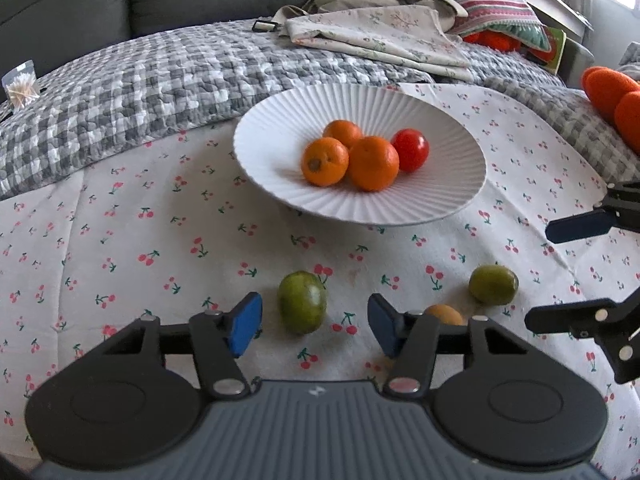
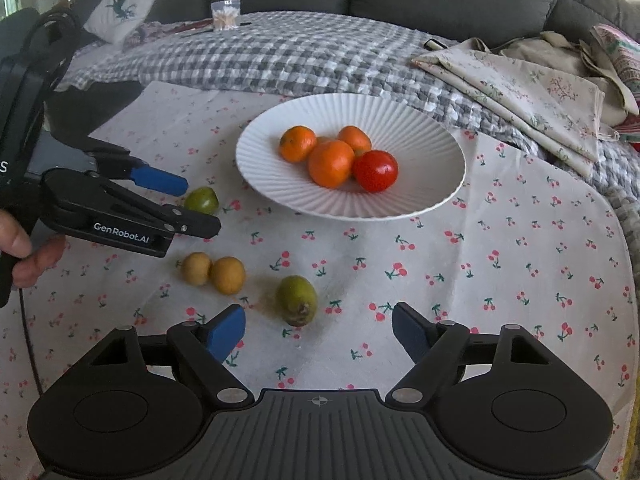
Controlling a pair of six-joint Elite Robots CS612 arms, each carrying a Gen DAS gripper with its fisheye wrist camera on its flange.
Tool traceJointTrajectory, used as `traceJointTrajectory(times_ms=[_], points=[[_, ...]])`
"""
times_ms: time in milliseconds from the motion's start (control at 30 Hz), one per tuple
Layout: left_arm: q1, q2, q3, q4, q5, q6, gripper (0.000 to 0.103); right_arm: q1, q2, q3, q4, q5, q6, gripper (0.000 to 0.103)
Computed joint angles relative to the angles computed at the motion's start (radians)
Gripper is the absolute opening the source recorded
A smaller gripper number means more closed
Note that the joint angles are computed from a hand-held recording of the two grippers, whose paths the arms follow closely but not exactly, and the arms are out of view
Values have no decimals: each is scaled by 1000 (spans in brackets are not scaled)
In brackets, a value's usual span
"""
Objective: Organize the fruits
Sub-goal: 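Move both grippers back from the bowl toward the two green limes, then close left gripper on a green lime while right gripper closes on another lime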
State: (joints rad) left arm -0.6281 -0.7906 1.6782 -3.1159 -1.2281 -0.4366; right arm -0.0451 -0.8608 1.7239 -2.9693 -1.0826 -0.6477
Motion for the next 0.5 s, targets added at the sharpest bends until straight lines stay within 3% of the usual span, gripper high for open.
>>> traceJointTrajectory(times_ms=[500], points=[[5,9,-6,-9,13,13,25,7,17,-17,38,7,-8,63]])
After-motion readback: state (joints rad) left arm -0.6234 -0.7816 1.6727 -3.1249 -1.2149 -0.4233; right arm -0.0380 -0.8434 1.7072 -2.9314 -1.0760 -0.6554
